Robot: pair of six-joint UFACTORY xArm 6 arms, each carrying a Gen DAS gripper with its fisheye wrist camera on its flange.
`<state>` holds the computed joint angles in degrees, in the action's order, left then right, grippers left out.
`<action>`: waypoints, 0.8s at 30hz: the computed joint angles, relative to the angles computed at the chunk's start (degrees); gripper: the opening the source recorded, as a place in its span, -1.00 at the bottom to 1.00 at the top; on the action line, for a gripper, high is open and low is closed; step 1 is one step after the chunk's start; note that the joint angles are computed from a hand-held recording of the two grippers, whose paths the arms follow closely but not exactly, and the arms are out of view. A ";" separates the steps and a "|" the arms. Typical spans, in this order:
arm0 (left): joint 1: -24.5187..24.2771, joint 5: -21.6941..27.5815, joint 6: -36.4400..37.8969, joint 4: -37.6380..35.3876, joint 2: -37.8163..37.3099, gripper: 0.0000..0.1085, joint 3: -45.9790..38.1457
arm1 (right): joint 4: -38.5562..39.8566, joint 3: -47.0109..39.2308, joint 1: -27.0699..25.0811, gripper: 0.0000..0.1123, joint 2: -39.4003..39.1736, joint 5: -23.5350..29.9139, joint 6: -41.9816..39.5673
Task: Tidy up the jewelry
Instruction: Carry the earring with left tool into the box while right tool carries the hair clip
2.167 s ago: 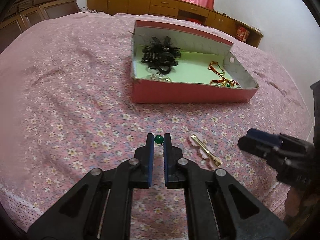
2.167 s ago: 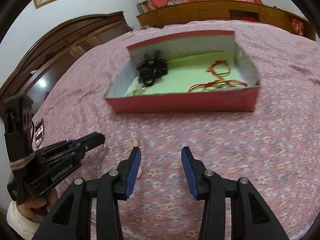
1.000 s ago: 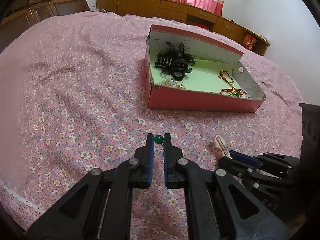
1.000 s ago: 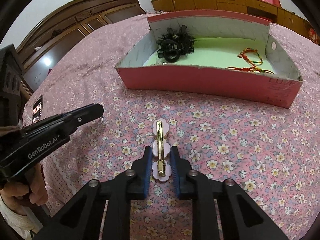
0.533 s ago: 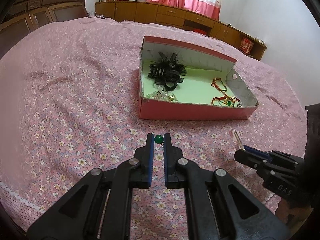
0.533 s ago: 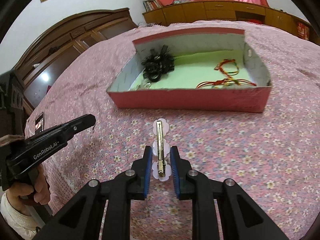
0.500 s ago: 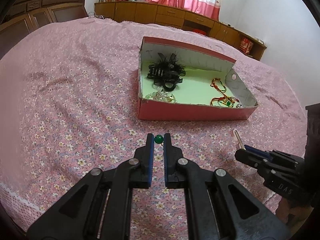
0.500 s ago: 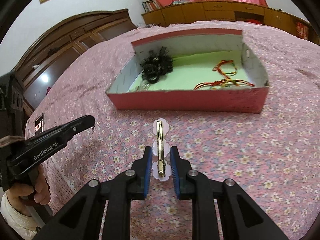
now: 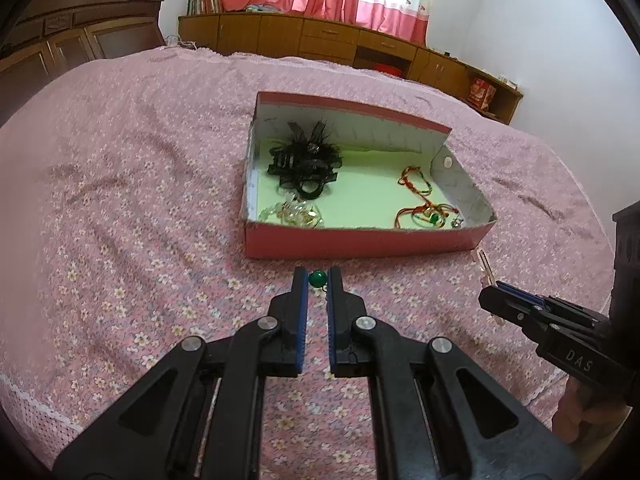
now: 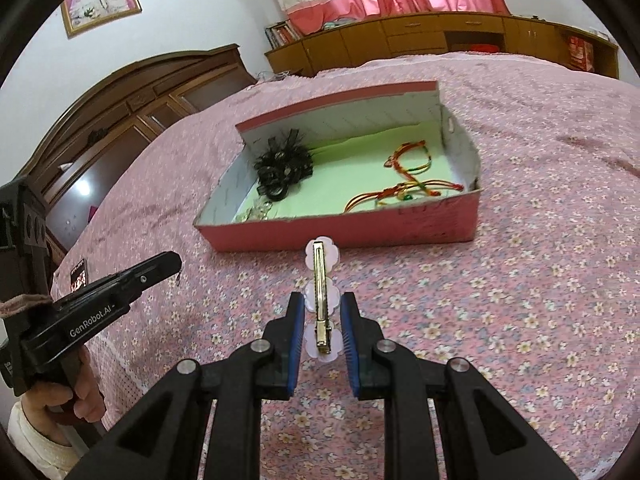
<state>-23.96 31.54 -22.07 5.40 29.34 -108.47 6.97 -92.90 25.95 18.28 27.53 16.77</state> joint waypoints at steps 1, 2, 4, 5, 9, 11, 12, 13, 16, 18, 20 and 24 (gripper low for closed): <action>-0.07 -0.16 -0.06 0.04 0.13 -0.99 -0.23 | 0.00 0.31 -0.12 -0.64 -0.24 -0.37 0.11; -0.18 -0.23 -0.25 0.28 0.41 -0.99 -0.73 | -0.04 0.48 -0.23 -0.64 -0.38 -0.64 0.19; -0.28 -0.43 -0.83 1.09 0.68 -0.99 -1.27 | -0.17 0.75 -0.44 -0.64 -0.63 -1.07 0.27; -0.36 -0.70 -1.18 1.49 0.87 -0.99 -1.59 | -0.33 1.00 -0.56 -0.64 -0.83 -1.46 0.44; -0.51 -2.28 -1.73 1.94 1.09 -0.99 -1.88 | -1.47 1.83 -0.82 -0.64 -1.43 -3.42 1.63; -0.55 -3.02 -1.93 1.88 1.31 -0.99 -2.18 | -2.29 1.83 -0.90 -0.64 -1.51 -3.96 2.19; -0.58 -3.29 -1.92 1.65 1.53 -0.99 -2.53 | -2.56 1.82 -0.92 -0.64 -1.52 -4.25 2.37; -0.61 -3.47 -1.90 1.62 1.66 -0.99 -2.75 | -2.84 1.89 -0.94 -0.64 -1.57 -4.65 2.55; -0.70 -4.04 -2.59 2.95 2.04 -0.99 -3.39 | -3.82 1.95 -1.05 -0.64 -1.60 -5.45 3.08; -0.75 -4.67 -2.97 3.48 2.33 -0.99 -3.79 | -4.29 2.07 -1.07 -0.64 -1.65 -6.03 3.34; -0.77 -4.94 -3.04 3.40 2.83 -0.99 -4.52 | -4.92 1.97 -1.12 -0.64 -1.57 -6.59 3.55; -0.72 -5.87 -3.60 3.38 4.32 -0.99 -6.47 | -5.65 1.35 -1.26 -0.64 -1.12 -7.49 3.59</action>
